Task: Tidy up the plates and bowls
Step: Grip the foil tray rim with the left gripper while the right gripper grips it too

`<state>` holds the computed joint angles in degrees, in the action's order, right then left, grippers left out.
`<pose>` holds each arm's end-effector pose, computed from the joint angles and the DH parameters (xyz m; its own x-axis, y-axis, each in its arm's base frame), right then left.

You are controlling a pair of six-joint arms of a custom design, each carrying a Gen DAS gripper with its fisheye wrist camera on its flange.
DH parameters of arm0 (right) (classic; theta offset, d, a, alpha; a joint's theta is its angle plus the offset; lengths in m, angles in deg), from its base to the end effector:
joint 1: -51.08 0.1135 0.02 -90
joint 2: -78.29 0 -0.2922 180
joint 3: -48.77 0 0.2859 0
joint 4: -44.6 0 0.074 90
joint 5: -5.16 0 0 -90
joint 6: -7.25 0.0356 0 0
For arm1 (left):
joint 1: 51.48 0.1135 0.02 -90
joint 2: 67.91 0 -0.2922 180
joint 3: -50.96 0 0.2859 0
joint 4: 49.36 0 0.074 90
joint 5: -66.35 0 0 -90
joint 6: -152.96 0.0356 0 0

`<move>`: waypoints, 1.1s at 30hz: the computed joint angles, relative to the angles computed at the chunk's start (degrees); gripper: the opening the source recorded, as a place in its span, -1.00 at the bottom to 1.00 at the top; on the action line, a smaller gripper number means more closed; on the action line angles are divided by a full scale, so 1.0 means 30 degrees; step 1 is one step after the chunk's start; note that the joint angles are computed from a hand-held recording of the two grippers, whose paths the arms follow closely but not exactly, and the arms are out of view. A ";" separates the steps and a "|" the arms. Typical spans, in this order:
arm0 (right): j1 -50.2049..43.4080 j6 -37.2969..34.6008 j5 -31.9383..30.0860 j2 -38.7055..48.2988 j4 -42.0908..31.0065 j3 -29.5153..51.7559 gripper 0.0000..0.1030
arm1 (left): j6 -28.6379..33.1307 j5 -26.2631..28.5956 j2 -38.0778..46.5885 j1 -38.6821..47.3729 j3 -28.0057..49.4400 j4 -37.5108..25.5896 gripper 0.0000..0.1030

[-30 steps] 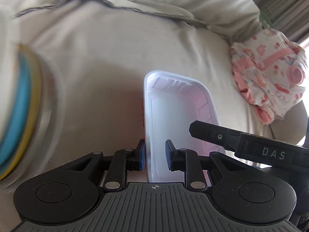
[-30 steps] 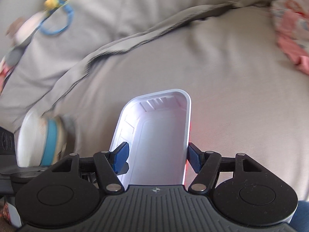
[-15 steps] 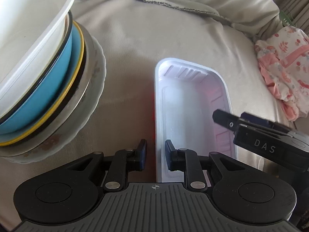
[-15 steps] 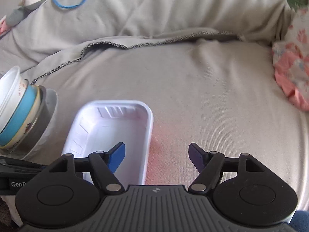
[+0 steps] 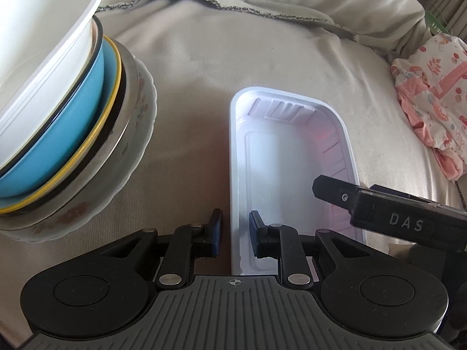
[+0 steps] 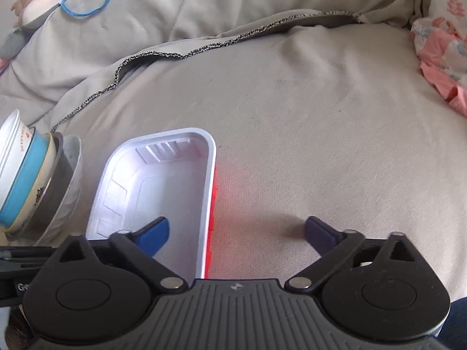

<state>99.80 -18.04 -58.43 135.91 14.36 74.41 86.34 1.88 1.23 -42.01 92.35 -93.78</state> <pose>0.1144 0.1063 0.1152 -0.7343 0.3911 -0.5549 0.2987 0.9201 0.2533 0.2012 0.0180 0.1524 -0.8692 0.2180 -0.4439 0.3558 0.8991 -0.2551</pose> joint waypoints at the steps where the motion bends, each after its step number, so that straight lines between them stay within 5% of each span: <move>1: 0.0043 0.0388 0.0046 -0.0081 0.0036 -0.0071 1.00 | 0.0006 -0.0111 -0.0090 -0.0104 -0.0040 0.0049 -0.55; 11: -0.2586 0.0550 -0.2724 -0.5831 -0.0400 -0.2046 1.00 | 0.0221 -0.0703 -0.0989 -0.0612 -0.0646 0.0606 -0.55; 16: 0.2220 0.1693 0.2347 -0.2656 -0.0963 -0.0546 0.35 | 0.0270 -0.0729 -0.1317 -0.0623 -0.0886 0.0759 -0.55; 19: 0.2224 0.0642 0.1666 -0.2744 -0.0020 -0.0701 -0.16 | 0.0252 -0.0622 -0.1610 -0.0514 -0.1173 0.0970 -0.55; 25: 0.0493 -0.0541 -0.0604 -0.2919 0.1104 -0.1140 -0.45 | -0.0054 -0.1141 -0.2807 -0.1028 -0.1735 0.0985 -0.55; 33: 0.1103 -0.0188 -0.0384 -0.2010 0.1364 -0.1013 -0.46 | 0.0044 -0.0532 -0.2451 -0.0519 -0.1441 0.0455 -0.60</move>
